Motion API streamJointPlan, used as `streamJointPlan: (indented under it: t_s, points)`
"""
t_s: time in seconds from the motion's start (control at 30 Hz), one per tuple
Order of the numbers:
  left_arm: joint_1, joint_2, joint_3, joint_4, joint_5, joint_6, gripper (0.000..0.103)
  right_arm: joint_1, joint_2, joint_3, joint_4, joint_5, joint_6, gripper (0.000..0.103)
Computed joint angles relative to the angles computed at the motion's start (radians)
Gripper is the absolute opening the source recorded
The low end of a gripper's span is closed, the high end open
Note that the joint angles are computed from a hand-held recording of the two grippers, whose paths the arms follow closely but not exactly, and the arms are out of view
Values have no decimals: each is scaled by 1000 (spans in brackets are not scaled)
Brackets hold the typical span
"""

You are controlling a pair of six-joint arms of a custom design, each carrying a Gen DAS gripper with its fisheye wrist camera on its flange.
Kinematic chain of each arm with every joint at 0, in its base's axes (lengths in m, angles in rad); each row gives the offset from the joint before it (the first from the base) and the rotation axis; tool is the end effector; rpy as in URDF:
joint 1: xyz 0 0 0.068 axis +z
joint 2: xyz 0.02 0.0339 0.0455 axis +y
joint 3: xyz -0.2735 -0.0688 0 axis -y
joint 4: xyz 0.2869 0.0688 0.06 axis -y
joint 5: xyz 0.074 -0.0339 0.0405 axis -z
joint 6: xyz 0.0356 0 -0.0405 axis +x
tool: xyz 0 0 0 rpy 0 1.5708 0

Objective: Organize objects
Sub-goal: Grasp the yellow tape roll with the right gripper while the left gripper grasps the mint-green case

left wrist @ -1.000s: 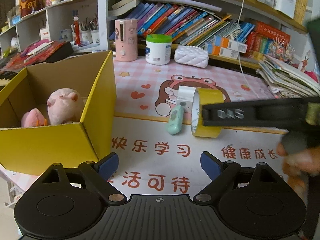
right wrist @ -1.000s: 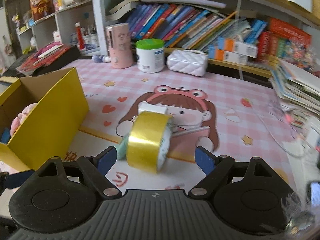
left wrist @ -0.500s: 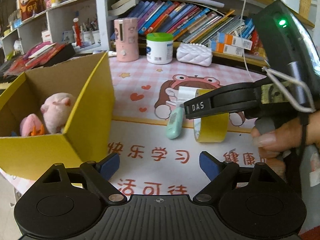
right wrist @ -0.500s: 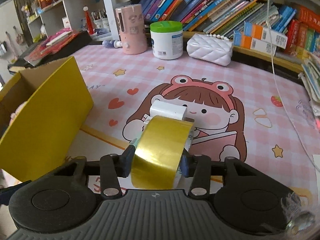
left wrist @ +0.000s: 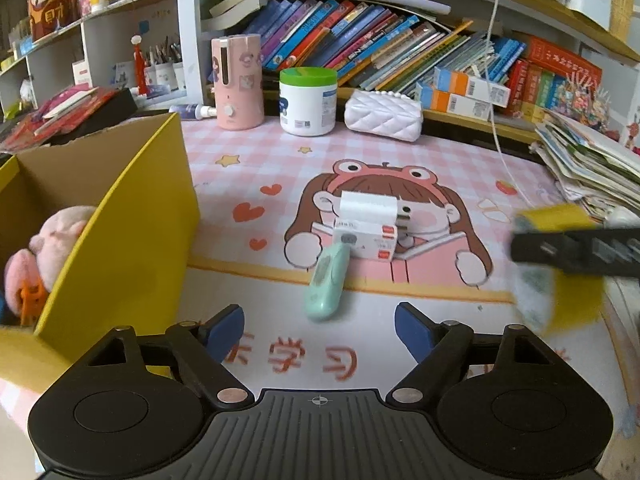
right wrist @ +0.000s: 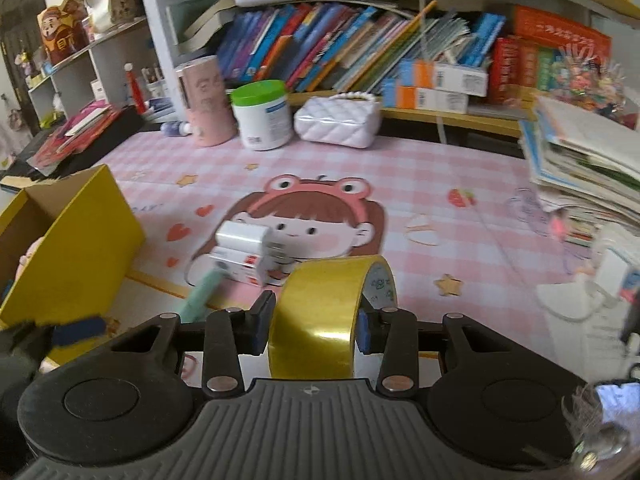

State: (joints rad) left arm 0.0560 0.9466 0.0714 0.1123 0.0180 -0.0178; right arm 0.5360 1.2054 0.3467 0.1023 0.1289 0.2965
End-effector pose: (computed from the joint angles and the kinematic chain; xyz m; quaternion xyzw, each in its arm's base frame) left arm 0.1691 0.0088 0.0779 -0.0304 0.9190 -0.0008 0.3931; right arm 0.2041 0.1159 0.1160 -0.0841 0.9128 0.1057 0.3854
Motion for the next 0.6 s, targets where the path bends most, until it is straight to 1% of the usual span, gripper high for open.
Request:
streamJointPlan:
  t_s: [0.1, 0.27, 0.4, 0.43, 0.47, 0.53, 0.6]
  points:
    - [-13, 167, 38, 129, -16, -20, 78, -8, -53, -33, -20, 11, -17, 37]
    - [-33, 388, 110, 264, -35, -33, 64, -8, -84, -57, -41, 8, -26, 37]
    - [-47, 530, 169, 316, -38, -28, 55, -5, -89, -64, -44, -1, -37, 37]
    - [-55, 556, 181, 324, -45, -24, 50, -3, -87, -64, -44, -1, -39, 37]
    - [-61, 578, 191, 328, -48, -19, 43, -3, -88, -64, -45, -2, -42, 37]
    - [-68, 614, 207, 331, -52, -12, 36, -4, -90, -65, -44, -2, -50, 37]
    - [-74, 626, 204, 344, -64, -3, 33, -6, -90, -64, -46, -2, -48, 37]
